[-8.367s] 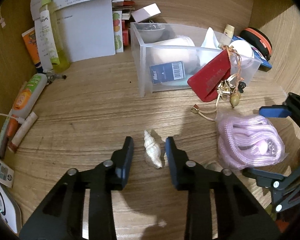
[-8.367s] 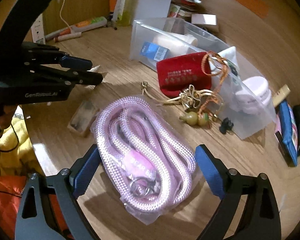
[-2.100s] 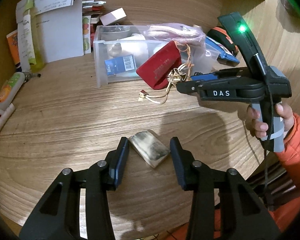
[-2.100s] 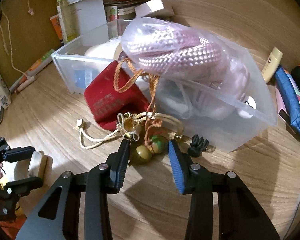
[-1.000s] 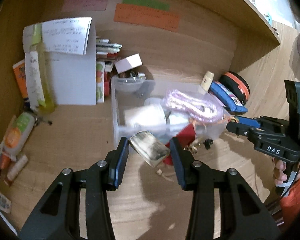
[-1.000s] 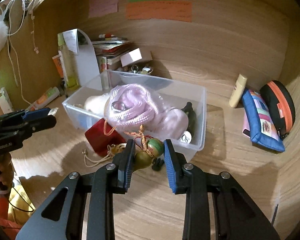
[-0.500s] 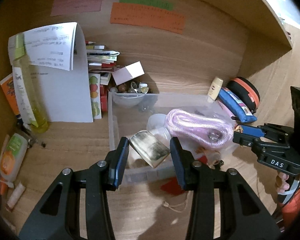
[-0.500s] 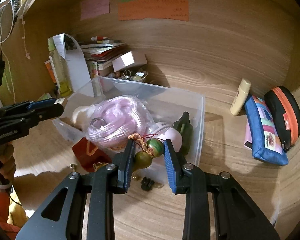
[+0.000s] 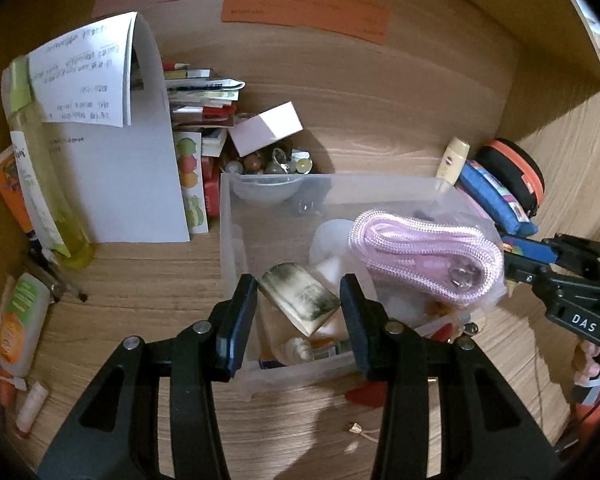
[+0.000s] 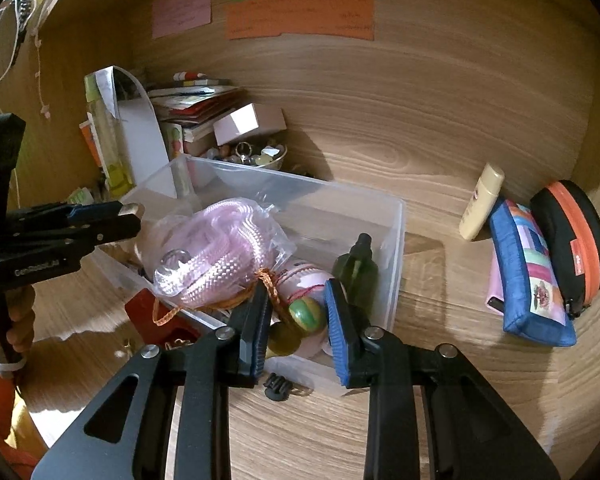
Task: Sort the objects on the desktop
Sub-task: 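Open both tools to drop the tin and charms into the box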
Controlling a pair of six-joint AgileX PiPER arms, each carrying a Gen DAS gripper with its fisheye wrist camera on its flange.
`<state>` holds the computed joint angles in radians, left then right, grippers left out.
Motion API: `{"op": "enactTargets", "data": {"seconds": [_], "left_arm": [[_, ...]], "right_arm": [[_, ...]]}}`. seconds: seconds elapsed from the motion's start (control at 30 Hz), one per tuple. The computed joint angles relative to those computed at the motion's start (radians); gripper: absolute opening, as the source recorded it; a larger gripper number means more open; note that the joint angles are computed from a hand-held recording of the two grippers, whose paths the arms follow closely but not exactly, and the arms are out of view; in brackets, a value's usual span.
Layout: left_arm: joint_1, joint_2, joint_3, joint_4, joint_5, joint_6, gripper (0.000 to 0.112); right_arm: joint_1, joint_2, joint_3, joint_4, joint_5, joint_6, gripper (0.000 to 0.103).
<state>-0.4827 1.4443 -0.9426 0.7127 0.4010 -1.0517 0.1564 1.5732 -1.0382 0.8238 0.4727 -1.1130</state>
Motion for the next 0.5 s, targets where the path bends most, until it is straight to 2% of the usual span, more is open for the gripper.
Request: {"op": "enactTargets", "data": {"seconds": [0.23,0.3,0.5], "left_arm": [[-0.015,-0.018,-0.004,-0.045,0.015,0.048,0.042],[-0.033,-0.034,0.000,-0.024,0.028,0.033,0.048],[-0.092,-0.087,0.014,0.057,0.073,-0.048,0.058]], "right_arm": [[0.005,-0.019,0.023,-0.063,0.004,0.047,0.026],[0.006,-0.035,0.038,-0.072,-0.005,0.050,0.026],[0.010,-0.084,0.072,-0.099,-0.025,0.077,0.039]]}}
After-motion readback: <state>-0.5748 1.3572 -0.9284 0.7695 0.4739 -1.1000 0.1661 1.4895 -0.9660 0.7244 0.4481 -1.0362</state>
